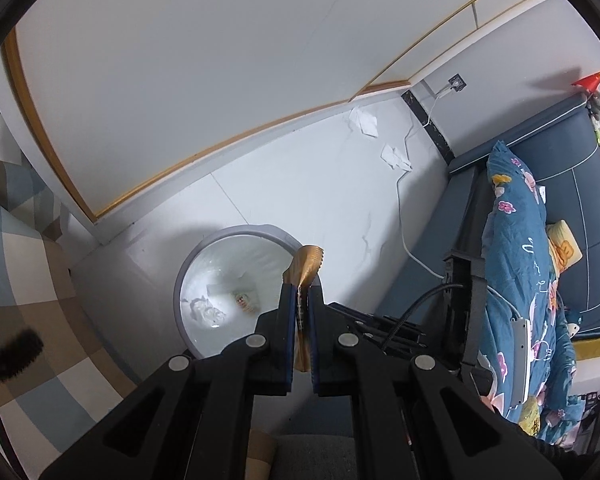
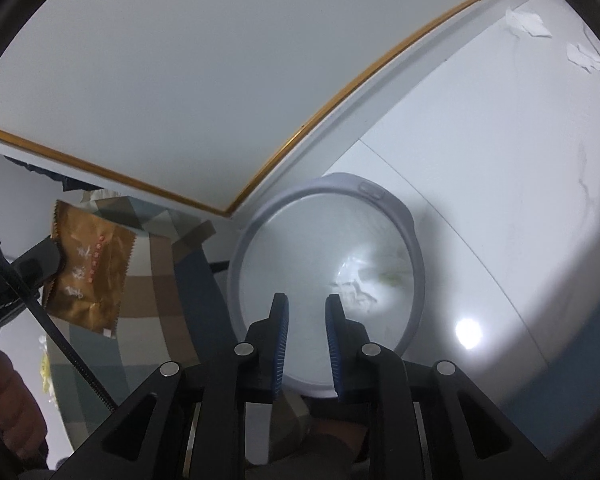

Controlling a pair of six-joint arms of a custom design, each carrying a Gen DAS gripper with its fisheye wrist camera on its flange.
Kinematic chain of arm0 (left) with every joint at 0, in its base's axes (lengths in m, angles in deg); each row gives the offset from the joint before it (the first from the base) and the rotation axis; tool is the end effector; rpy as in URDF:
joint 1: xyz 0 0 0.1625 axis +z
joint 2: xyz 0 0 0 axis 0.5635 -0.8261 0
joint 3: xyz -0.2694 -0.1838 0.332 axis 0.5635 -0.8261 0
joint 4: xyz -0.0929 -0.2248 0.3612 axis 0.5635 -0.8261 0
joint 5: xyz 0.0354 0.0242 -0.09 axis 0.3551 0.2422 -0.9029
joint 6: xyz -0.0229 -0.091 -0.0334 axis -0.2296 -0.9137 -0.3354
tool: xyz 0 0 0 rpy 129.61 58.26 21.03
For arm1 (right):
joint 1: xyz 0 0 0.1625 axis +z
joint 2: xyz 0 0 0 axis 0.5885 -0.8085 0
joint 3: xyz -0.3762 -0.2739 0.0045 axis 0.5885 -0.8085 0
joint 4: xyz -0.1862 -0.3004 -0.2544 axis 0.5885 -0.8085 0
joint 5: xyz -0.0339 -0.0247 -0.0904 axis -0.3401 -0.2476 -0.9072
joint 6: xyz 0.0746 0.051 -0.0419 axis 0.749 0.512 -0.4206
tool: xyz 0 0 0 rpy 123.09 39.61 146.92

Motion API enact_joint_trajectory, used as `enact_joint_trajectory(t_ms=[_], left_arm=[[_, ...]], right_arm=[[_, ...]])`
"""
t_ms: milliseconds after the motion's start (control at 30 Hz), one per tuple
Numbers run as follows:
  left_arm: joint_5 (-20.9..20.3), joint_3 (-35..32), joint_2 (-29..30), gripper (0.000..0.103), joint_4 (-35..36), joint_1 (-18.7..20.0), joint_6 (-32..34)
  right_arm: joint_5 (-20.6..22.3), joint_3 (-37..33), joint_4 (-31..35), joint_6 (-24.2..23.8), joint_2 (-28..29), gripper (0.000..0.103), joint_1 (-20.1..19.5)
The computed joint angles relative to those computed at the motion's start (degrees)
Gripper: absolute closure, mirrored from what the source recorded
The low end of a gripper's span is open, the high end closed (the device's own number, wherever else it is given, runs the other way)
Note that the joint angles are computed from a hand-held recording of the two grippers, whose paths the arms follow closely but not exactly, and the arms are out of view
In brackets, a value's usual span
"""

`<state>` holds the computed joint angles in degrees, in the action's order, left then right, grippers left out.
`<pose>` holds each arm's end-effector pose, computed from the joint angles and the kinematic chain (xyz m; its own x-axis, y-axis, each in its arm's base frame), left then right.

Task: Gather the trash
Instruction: 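Open both grippers over the white bin to drop the packet and wrapper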

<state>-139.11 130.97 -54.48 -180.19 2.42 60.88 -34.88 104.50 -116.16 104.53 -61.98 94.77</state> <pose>-0.2348 -0.3463 0.3896 -0.8261 0.5537 -0.1053 0.5320 0.8277 0.1783 0.3176 -0.2474 0.0992 -0.8997 0.4141 0.1378 0.2797 0.7895 -0.5463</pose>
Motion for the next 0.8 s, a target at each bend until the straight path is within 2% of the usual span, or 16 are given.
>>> enact_joint_trajectory(t_ms=[200, 267, 467, 667, 800], left_arm=[[-1.34, 0.50, 0.96, 0.101, 0.74, 0.67, 0.00], [-1.61, 0.54, 1.54, 0.101, 1.33, 0.86, -0.21], [-3.17, 0.79, 3.33, 0.101, 2.30, 1.94, -0.54], [-4.28, 0.92, 5.39, 0.092, 4.58, 2.47, -0.85], [-4.47, 1.08, 5.96, 0.091, 5.65, 2.71, -1.11]], right_arm=[[-1.74, 0.38, 3.08, 3.06, -1.34, 0.078, 1.70], [-2.76, 0.42, 4.89, 4.62, -2.13, 0.072, 2.45], [-5.72, 1.03, 8.16, 9.47, -4.43, 0.067, 4.91], [-7.55, 0.18, 10.20, 11.44, -5.00, 0.060, 6.34], [-8.53, 0.21, 9.35, 12.04, -4.32, 0.057, 6.49]])
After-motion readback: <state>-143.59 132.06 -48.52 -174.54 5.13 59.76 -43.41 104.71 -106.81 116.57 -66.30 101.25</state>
